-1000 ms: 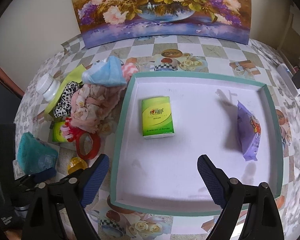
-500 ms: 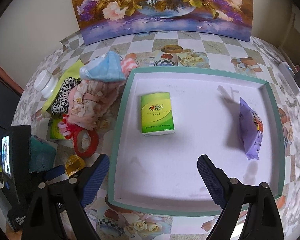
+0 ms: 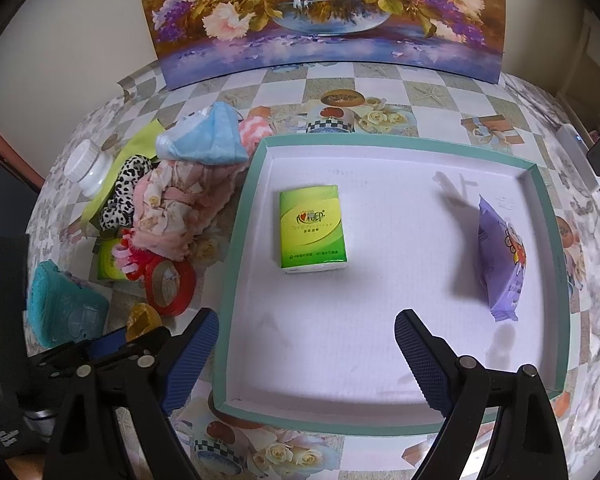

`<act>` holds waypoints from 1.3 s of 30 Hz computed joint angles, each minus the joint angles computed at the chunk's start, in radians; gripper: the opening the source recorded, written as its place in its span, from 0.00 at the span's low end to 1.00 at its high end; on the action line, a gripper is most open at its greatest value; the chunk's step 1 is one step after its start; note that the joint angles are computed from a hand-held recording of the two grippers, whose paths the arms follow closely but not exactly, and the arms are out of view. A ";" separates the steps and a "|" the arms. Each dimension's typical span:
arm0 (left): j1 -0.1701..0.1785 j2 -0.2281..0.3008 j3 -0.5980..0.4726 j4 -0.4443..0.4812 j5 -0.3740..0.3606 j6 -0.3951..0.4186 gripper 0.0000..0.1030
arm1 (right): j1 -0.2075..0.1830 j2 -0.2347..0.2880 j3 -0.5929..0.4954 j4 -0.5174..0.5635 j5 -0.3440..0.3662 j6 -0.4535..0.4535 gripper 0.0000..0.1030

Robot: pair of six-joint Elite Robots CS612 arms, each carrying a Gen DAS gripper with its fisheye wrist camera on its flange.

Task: Organize soft objects
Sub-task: 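Grasp the yellow round tin with the left gripper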

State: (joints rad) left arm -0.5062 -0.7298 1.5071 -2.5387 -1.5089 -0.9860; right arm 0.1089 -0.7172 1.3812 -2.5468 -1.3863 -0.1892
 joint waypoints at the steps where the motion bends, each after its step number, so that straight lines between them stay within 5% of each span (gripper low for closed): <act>1: 0.000 -0.003 0.000 -0.005 0.011 0.002 0.47 | 0.000 -0.001 0.001 -0.007 0.001 0.000 0.89; 13: 0.019 -0.032 -0.003 -0.054 0.075 0.017 0.47 | 0.011 -0.001 0.002 -0.043 0.007 -0.010 0.89; 21: 0.026 -0.067 0.030 -0.089 0.183 0.019 0.47 | 0.028 0.012 -0.014 -0.023 0.047 -0.031 0.89; 30: 0.041 -0.137 0.126 -0.093 0.293 -0.091 0.47 | 0.065 0.028 -0.034 0.004 0.103 -0.104 0.89; 39: 0.065 -0.148 0.157 -0.093 0.284 -0.173 0.47 | 0.103 0.068 -0.078 0.072 0.068 -0.190 0.81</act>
